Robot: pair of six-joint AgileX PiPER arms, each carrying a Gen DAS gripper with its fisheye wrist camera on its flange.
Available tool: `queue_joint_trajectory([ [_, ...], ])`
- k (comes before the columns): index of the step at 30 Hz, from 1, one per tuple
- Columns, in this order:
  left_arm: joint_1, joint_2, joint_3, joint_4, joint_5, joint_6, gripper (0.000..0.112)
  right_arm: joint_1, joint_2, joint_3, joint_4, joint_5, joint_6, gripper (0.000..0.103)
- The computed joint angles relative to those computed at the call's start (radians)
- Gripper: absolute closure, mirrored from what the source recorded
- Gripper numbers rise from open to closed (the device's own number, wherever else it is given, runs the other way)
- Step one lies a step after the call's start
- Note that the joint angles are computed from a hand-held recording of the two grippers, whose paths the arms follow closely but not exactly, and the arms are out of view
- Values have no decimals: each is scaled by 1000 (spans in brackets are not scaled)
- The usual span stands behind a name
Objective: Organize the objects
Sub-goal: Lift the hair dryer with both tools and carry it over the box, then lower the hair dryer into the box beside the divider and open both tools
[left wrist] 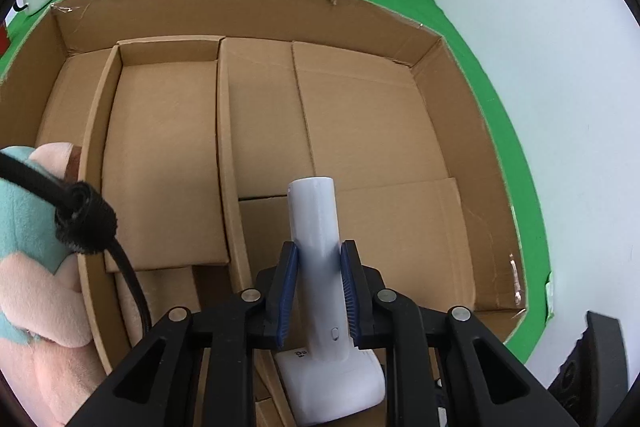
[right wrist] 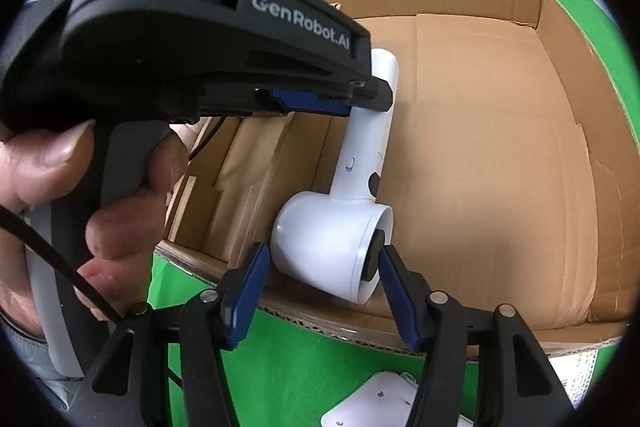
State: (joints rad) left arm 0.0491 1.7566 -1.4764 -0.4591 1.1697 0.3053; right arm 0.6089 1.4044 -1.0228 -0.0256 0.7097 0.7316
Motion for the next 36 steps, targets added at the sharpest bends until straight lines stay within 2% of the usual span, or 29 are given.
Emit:
queue_joint_trajectory([
  [1,-5,-3,0,14,0,-7,100,2,-12,11,0,-7,-3,46],
  [8,1,-30,9,47,11,-18,100,-47,-89,89,43,-44,-16,46],
  [13,31,-111,33,28,4,16,99,-78,-98,91,44,-43,-38,46],
  [17,48,-222,54,67,-2,50,98,-61,-57,57,-13,-22,-17,46],
  [18,57,-254,68,78,-12,54,97,-91,-11,4,-27,-29,-41,46],
  [20,90,-309,109,86,-25,72,93,-115,24,-42,15,-6,-109,46],
  [24,167,-391,229,107,-38,112,93,-121,82,-82,42,-17,-144,46],
  [26,208,-407,280,77,-14,155,93,-115,97,-95,35,-8,-131,46],
  [29,250,-432,344,37,5,206,93,-118,119,-101,55,-15,-137,51],
  [31,260,-442,363,29,11,213,93,-113,126,-105,66,-11,-139,63],
  [33,261,-452,380,31,12,207,93,-93,129,-115,31,13,-111,69],
  [36,276,-455,399,25,15,217,93,-76,133,-118,-3,19,-73,70],
])
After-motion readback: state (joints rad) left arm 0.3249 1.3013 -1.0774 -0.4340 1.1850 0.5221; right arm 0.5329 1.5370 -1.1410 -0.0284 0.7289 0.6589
